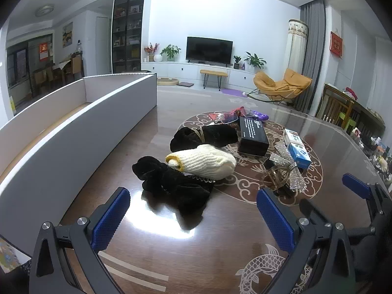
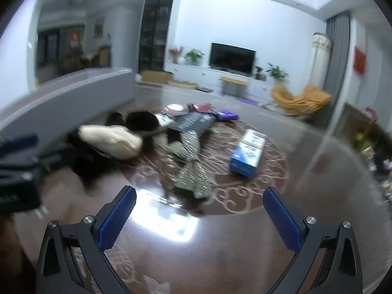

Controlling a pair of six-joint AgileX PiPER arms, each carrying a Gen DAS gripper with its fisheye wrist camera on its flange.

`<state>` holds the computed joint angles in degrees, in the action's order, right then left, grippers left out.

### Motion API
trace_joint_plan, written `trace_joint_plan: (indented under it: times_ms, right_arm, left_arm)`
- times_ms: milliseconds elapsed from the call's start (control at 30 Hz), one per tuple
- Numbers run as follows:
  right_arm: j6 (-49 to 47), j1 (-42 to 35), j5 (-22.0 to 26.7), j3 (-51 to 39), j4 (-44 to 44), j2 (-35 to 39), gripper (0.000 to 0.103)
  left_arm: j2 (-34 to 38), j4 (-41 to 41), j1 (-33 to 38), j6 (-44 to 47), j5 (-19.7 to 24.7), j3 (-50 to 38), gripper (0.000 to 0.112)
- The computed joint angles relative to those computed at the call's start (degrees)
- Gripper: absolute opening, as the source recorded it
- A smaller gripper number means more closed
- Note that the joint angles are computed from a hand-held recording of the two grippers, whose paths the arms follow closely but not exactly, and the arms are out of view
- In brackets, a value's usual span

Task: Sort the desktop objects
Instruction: 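Move both tools toward the objects on the round table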

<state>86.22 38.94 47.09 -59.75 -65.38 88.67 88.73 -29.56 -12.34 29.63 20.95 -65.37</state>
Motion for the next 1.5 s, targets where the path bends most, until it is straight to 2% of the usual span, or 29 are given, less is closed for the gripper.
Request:
trace_joint_plan:
  times_ms: [100,233,333,667,733,833,1000,1400,1500]
  right_arm:
    - [-2.10,-3.34,-5.47,0.07,4.06,-1.08,0.103]
    - [-1.62,-2.73,-3.48,-0.01,0.54,-0.97,0.103]
    - [-8.28,-3.32,-3.88,-1.51,4.02,0.40,0.103]
    - [-8.69,-3.51,-3.91,-1.08,4.35,1.14,0.103]
    - [-10.85,-4.44,-5.01,-1.55,6.45,1.38,0.103]
    - [-17.47,-6.03,-5.84,-4.11,12.32,3.53,0.103]
    - [-31.87,-7.79,-1.52,-11.86,24.40,10.69,0.103]
    - [-32.97,-8.49,-3.18,-10.48,26.69,9.42,0.103]
    - [-30.40,-7.90,-5.07,-8.23,24.35,7.25,0.103]
  left_arm:
    - [-0.01,0.62,-0.13,-0.47,-0.32,0.17,0.103]
    - [0.07,1.30,-0.24,-0.98,-0.35,0.14,0.103]
    - [0.07,1.63,-0.35,-1.40,-0.47,0.20,0.103]
    - [0.70,5.24,-0.62,-5.16,-0.31,-0.42,0.103]
    - [1.48,9.75,-1.10,-9.74,0.31,-1.24,0.103]
    - [1.71,10.62,-1.06,-10.80,0.79,-1.52,0.103]
    - [1.44,10.43,-1.00,-10.48,0.35,-1.12,0.103]
    - [1.54,10.70,-0.93,-10.95,0.41,-1.33,0.103]
    - [1.70,11.22,-0.80,-11.95,0.60,-1.59,0.103]
